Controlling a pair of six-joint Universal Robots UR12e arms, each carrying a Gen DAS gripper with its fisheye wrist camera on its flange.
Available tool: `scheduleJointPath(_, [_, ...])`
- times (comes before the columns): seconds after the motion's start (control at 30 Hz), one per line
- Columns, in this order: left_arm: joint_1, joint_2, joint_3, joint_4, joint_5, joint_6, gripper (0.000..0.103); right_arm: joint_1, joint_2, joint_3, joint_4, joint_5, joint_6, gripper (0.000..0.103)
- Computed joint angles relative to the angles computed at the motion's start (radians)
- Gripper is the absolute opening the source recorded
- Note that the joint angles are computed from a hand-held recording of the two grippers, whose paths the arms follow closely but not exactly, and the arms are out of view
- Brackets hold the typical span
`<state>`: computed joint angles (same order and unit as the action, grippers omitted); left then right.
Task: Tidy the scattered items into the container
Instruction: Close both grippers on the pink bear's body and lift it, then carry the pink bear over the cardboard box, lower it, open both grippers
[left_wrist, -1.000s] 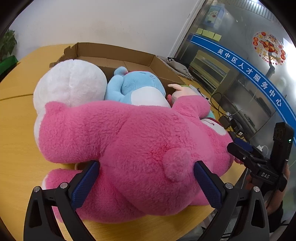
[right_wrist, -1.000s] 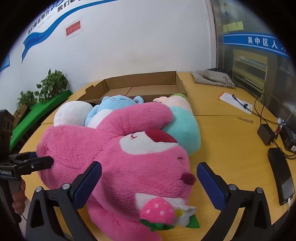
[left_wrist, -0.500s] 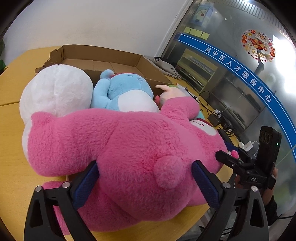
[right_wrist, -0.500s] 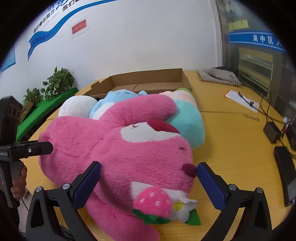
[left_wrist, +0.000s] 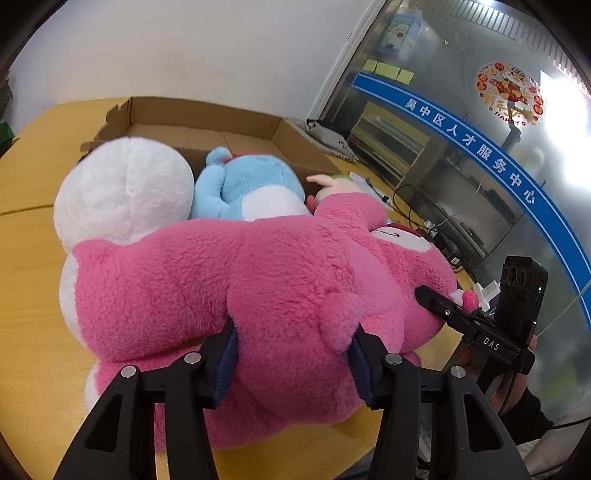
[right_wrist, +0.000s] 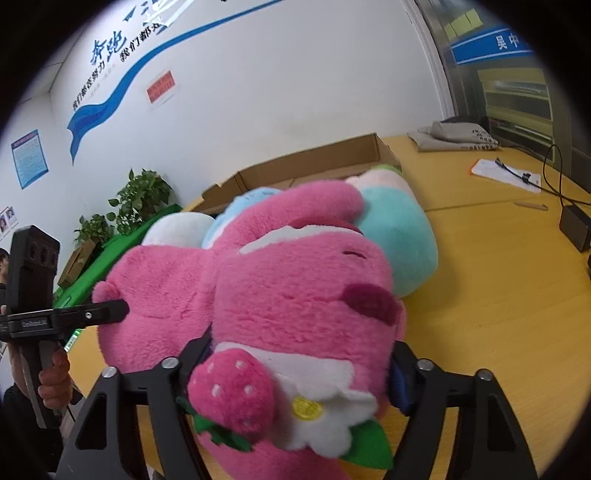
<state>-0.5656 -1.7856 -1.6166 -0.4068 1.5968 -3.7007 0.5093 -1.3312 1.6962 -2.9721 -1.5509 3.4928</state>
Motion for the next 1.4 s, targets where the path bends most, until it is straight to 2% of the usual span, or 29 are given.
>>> scheduleJointPath(0.1, [-0.009, 0.018, 0.003, 0.015, 0.038, 0.019, 0.056, 0.010, -0.009, -0.014, -0.005, 0.000, -0.058, 0.063])
scheduleJointPath(0.23, [-0.007, 0.033, 0.040, 0.026, 0.079, 0.066, 0.056, 0.016, -0.007, -0.051, -0.058, -0.006, -0.057, 0.064])
scheduleJointPath(0.37, [0.026, 0.013, 0.127, 0.010, 0.089, 0.135, 0.056, 0.009, 0.035, -0.160, -0.074, -0.012, -0.112, 0.063])
scheduleJointPath(0.5, [0.081, -0.041, 0.252, -0.030, 0.057, 0.222, 0.056, -0.014, 0.109, -0.305, -0.067, -0.009, -0.152, 0.064])
scheduleJointPath(0.7, [0.175, -0.189, 0.502, -0.146, -0.023, 0.262, 0.056, -0.062, 0.261, -0.566, 0.004, 0.011, -0.156, 0.064])
scheduleJointPath(0.8, [0.204, -0.273, 0.630, -0.213, -0.038, 0.277, 0.056, -0.093, 0.356, -0.724, 0.094, 0.036, -0.129, 0.064])
scheduleJointPath(0.93, [0.249, -0.395, 0.806, -0.342, -0.086, 0.262, 0.056, -0.123, 0.477, -0.922, 0.242, 0.058, -0.101, 0.064])
scheduleJointPath(1.13, [0.300, -0.572, 1.011, -0.535, -0.184, 0.195, 0.055, -0.144, 0.673, -1.220, 0.491, 0.018, -0.061, 0.064])
scheduleJointPath(1.23, [0.311, -0.670, 1.139, -0.677, -0.219, 0.183, 0.053, -0.146, 0.776, -1.391, 0.669, -0.027, -0.018, 0.064])
scheduleJointPath(1.27, [0.313, -0.697, 1.176, -0.728, -0.219, 0.187, 0.048, -0.145, 0.807, -1.443, 0.727, -0.035, -0.006, 0.064])
scheduleJointPath(1.3, [0.314, -0.717, 1.202, -0.758, -0.225, 0.189, 0.047, -0.145, 0.858, -1.538, 0.826, -0.044, 0.004, 0.064])
scheduleJointPath(1.37, [0.314, -0.726, 1.206, -0.748, -0.231, 0.196, 0.048, -0.146, 0.901, -1.617, 0.934, -0.048, 0.026, 0.064])
scheduleJointPath(1.4, [0.313, -0.727, 1.208, -0.741, -0.227, 0.198, 0.049, -0.152, 0.894, -1.603, 0.939, -0.034, 0.055, 0.064])
